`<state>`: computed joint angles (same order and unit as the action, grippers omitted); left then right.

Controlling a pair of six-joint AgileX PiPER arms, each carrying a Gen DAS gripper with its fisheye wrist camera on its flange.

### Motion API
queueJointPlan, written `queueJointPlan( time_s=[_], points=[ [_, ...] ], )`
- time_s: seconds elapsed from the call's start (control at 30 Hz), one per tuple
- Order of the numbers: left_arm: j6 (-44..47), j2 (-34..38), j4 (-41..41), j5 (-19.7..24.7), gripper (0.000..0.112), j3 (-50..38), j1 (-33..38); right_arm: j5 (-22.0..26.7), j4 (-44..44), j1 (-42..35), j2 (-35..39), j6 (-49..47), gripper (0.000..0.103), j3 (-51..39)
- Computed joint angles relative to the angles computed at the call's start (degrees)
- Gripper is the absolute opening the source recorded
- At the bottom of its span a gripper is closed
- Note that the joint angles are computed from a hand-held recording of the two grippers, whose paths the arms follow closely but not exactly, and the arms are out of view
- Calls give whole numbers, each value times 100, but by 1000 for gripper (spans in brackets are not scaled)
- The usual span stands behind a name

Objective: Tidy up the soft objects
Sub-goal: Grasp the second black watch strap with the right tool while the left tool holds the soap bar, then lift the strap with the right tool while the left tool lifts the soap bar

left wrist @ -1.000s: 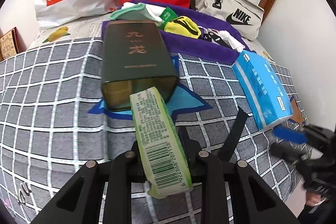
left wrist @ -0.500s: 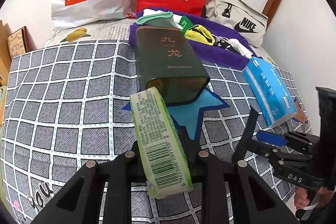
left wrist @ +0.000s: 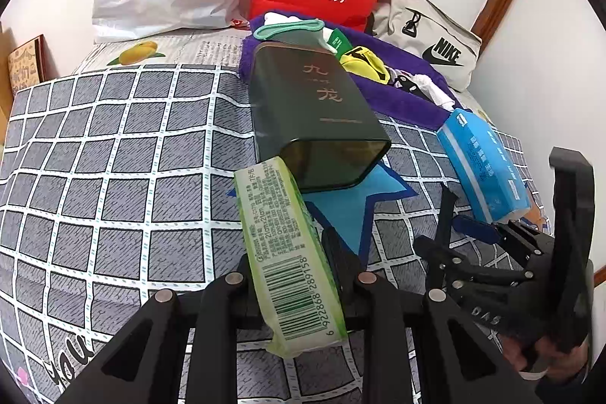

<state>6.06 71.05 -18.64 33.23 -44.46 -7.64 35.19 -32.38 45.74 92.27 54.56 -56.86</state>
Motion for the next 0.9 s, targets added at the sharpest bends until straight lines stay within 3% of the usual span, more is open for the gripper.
queueJointPlan(
  time_s=[0.1, 0.17, 0.27, 0.5, 0.63, 0.77, 0.9],
  points=[
    [-55, 15, 35, -4, 23, 3, -9, -268, 62, -117, -110, -361, 57, 163],
    [-16, 37, -14, 1, 23, -8, -25, -346, 181, -186, -229, -798, 37, 259],
    [-166, 62, 93, -12, 23, -20, -130, -491, 845, -420, -500, -1665, 24, 454],
    [-449, 104, 303, 18, 23, -90, -279, -382, 1303, -594, -598, -1979, 24, 504],
    [-485, 116, 335, 33, 23, -113, -304, -680, 824, -546, -517, -1437, 28, 589],
    [-575, 136, 410, 57, 23, -146, -357, -937, 173, -456, -509, -1038, 22, 729],
    [-587, 183, 416, 54, 23, -150, -366, -847, 716, -546, -621, -1467, 22, 734]
  ],
)
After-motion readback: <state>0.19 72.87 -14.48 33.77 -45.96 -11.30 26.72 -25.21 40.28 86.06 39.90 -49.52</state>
